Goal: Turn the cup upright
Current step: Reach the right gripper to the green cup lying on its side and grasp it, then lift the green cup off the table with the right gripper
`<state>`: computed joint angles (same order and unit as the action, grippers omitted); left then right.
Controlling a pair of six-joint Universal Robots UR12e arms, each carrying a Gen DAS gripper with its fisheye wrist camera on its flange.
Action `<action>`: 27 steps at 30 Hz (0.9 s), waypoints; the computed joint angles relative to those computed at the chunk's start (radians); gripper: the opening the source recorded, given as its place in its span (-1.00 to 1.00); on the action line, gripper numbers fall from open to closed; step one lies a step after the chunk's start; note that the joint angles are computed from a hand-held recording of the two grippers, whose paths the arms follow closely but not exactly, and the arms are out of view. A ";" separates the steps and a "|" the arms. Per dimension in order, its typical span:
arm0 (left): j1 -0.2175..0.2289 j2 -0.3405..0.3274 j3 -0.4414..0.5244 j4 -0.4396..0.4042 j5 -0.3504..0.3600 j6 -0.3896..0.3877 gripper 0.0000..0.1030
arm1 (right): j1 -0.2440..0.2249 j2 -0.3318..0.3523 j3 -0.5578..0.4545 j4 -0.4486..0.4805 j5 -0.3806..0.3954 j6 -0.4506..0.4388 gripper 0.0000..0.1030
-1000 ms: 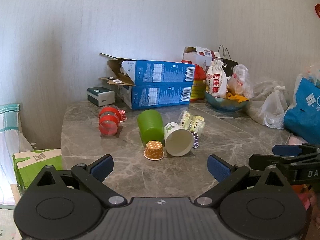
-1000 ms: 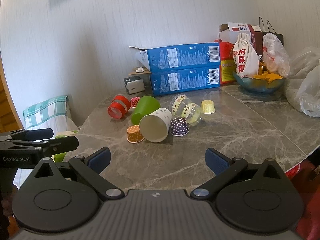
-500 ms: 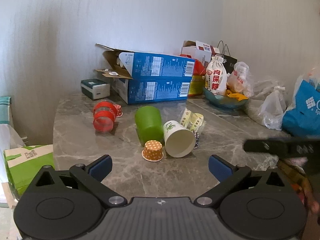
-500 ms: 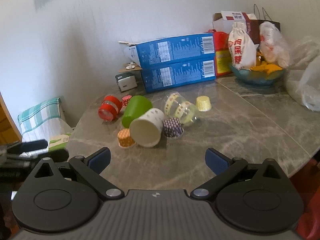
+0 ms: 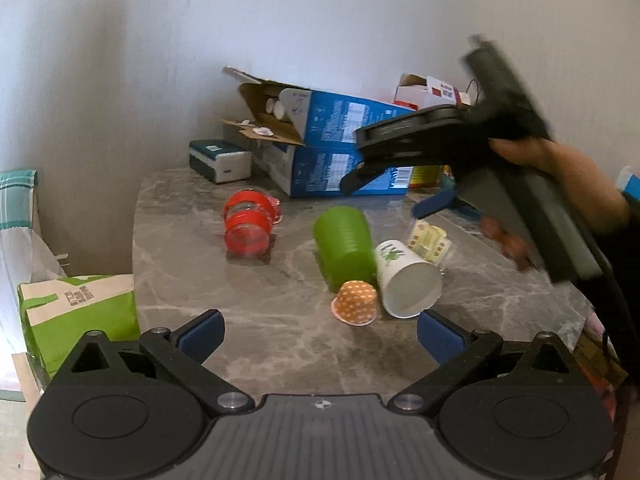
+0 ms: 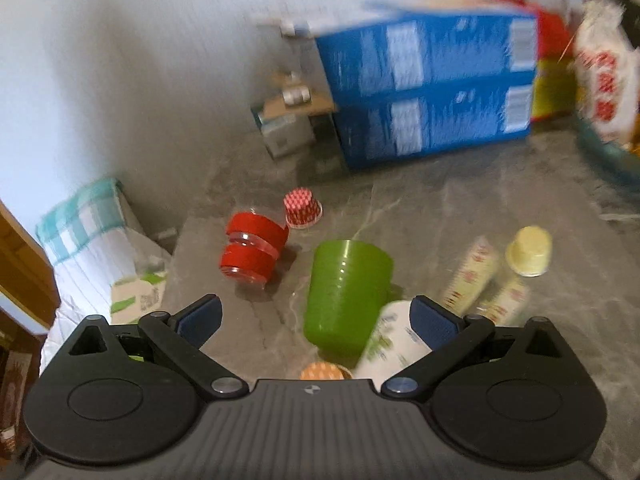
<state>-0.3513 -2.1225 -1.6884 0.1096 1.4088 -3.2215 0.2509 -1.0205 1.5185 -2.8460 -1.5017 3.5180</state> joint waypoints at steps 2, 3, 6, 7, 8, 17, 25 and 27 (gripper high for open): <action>0.008 -0.003 0.002 -0.004 -0.011 -0.001 1.00 | 0.001 0.031 -0.067 0.117 0.013 0.015 0.79; 0.011 -0.005 0.002 -0.004 -0.015 -0.004 1.00 | 0.000 0.044 -0.094 0.166 0.021 0.014 0.78; 0.024 -0.008 0.001 0.001 -0.034 -0.028 1.00 | 0.007 0.073 -0.151 0.260 0.002 -0.004 0.75; 0.028 -0.009 0.000 0.003 -0.043 -0.037 1.00 | 0.009 0.080 -0.163 0.285 -0.004 -0.010 0.73; 0.031 -0.010 -0.001 0.004 -0.052 -0.043 1.00 | 0.011 0.089 -0.184 0.316 -0.008 -0.009 0.72; 0.040 -0.007 -0.008 -0.010 -0.063 -0.046 1.00 | 0.014 0.158 -0.307 0.473 -0.069 -0.004 0.64; 0.050 0.003 -0.023 0.012 -0.066 -0.081 1.00 | 0.028 0.169 -0.335 0.544 -0.097 -0.062 0.61; 0.049 0.007 -0.030 0.018 -0.066 -0.078 1.00 | 0.035 0.174 -0.343 0.563 -0.115 -0.083 0.56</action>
